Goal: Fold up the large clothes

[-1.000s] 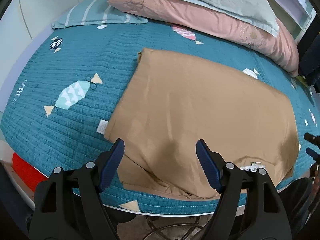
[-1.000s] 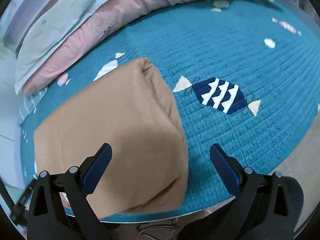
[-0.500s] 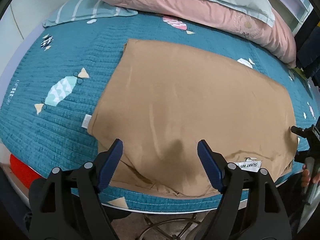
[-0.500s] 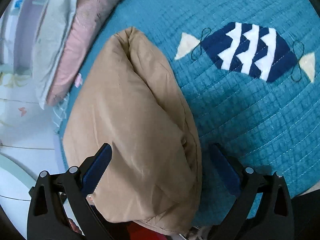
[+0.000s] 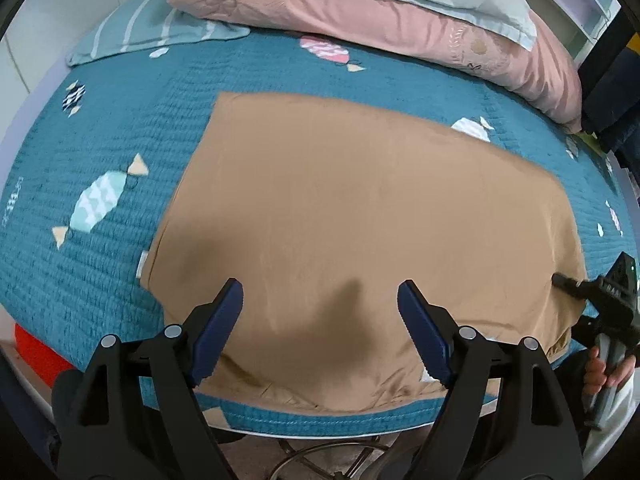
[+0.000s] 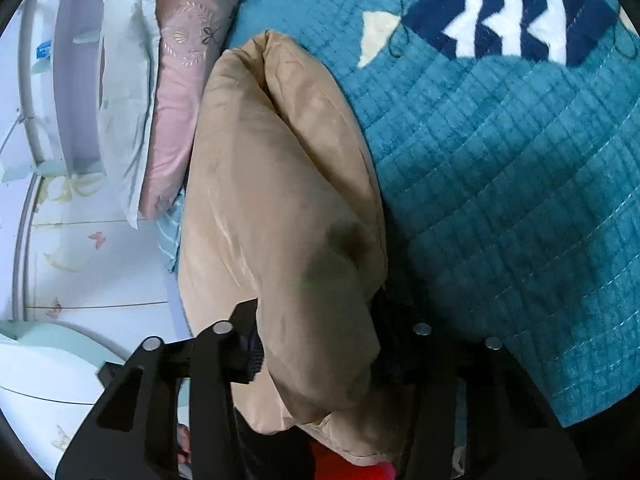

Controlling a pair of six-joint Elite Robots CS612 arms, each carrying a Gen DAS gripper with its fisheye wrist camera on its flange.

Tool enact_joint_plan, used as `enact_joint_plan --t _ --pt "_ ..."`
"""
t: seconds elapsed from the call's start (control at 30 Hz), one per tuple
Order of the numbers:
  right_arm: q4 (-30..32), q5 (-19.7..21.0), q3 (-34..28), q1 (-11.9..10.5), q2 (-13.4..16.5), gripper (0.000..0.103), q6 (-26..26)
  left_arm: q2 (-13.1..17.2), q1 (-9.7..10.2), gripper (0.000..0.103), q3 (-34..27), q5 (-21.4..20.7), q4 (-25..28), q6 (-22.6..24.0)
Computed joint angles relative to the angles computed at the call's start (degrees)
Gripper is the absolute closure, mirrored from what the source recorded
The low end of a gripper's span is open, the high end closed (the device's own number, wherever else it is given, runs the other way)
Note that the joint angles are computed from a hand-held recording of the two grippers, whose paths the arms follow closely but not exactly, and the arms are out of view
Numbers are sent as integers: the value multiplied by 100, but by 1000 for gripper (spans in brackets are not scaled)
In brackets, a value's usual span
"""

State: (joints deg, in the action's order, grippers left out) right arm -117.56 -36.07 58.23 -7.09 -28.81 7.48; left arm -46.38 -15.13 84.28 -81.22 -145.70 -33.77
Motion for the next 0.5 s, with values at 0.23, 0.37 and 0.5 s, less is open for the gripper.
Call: enact_joint_plan --t 0.23,0.37,0.5 --pt "-471 -540 -33 50 -8 71 -284 282 -18 22 -714 -1 98 297" --pt "-508 -497 -27 19 15 71 -305 585 -39 23 -1417 94 316 758" --pt "-607 -717 -6 53 -24 71 -474 914 -30 31 -2131 18 725 955"
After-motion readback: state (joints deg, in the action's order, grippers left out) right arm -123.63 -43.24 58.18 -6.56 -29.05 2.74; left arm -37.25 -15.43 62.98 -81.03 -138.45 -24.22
